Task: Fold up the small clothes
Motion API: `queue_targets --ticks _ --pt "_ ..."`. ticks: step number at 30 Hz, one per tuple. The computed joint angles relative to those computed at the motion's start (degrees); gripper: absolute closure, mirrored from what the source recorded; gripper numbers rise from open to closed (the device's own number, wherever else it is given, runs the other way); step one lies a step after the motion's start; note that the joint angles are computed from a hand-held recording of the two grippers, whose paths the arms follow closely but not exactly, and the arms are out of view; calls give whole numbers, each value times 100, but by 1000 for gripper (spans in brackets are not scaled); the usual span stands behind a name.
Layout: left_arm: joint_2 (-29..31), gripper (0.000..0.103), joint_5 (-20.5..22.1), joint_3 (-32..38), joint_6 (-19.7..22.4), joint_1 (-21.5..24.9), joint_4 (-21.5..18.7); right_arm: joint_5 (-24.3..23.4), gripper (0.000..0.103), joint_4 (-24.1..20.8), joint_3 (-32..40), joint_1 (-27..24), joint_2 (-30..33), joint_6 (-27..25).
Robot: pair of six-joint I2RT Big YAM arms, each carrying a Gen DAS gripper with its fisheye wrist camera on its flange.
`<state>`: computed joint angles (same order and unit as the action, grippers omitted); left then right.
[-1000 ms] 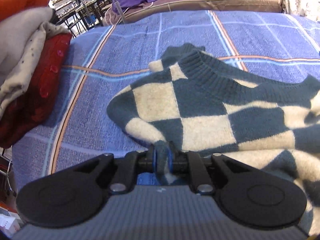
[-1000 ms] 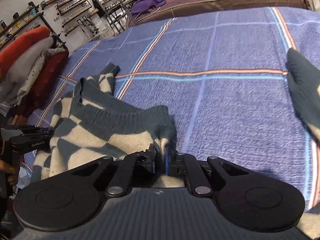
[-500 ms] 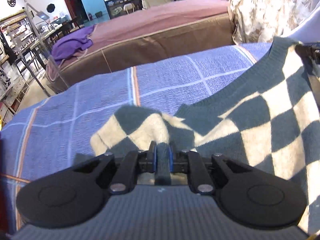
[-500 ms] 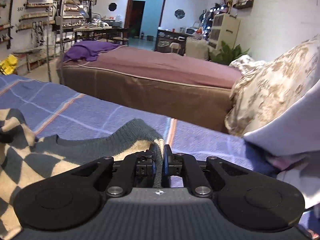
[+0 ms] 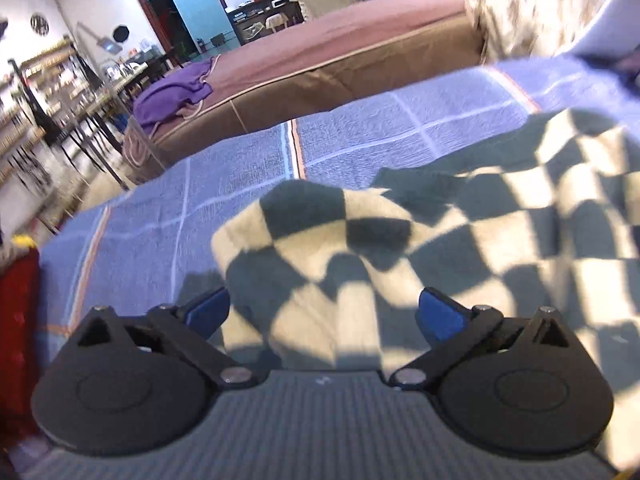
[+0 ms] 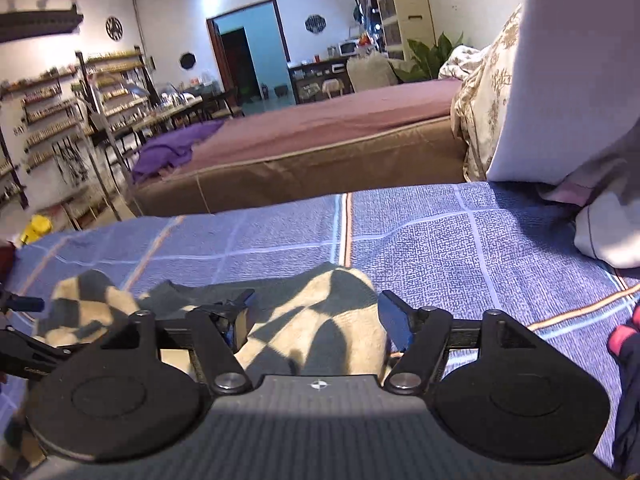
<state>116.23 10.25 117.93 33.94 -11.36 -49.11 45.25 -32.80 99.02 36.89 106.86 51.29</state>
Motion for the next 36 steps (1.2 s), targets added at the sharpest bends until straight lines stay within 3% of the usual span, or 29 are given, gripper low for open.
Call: queue_targets --ticks 2,4,6,8,10,11,13,15,19,21,23,26,27,28,31,35,36 --pt "-441 0 367 -583 95 244 -1 5 0 540 -535 344 -343 -102" --pt "-865 0 467 -1203 343 486 117 -110 0 946 -901 672 -549 -324" --pt "-1167 0 390 -1672 488 702 201 -196 0 945 -1018 1007 -586 -393" --pt "-1440 3 259 -2078 617 951 152 -595 0 563 -888 1177 -487 -363" --pt "-1600 15 204 -2319 769 1184 -18 -1020 0 -286 -527 1265 -239 171" --pt "-1607 24 174 -2328 809 1281 -201 -1190 13 -423 -454 1273 -147 494" --pt "-1599 29 244 -2341 806 1457 -511 -1628 30 -124 -560 1260 -85 897" --pt "-1649 29 355 -2455 805 1589 -578 -1940 31 116 -572 1222 10 1248" --pt "-1733 32 665 -2808 606 1696 -244 -2510 30 754 -597 1165 194 1889" --pt "-1707 42 745 -2836 393 1669 -221 -2547 31 1064 -609 1178 245 2191" --pt "-1679 70 883 -2737 347 1610 -423 -2834 31 1304 -589 1095 324 2482" --pt "-1828 91 765 -2946 627 1470 -280 -2819 33 1860 -704 1063 378 3052" --pt "-1865 92 754 -2981 649 1449 -282 -2837 56 1942 -698 1061 413 3180" --pt "-1908 92 681 -3019 579 1410 -247 -2908 91 1892 -649 1072 445 3215" --pt "-1890 92 766 -2840 445 1459 -531 -2693 92 1646 -652 1160 304 2923" --pt "-1963 92 1152 -2487 558 1646 -1011 -2456 93 1707 -1445 1292 -581 2569" --pt "-1980 92 1249 -2395 662 1682 -1158 -2495 93 1513 -1606 1322 -859 2353"
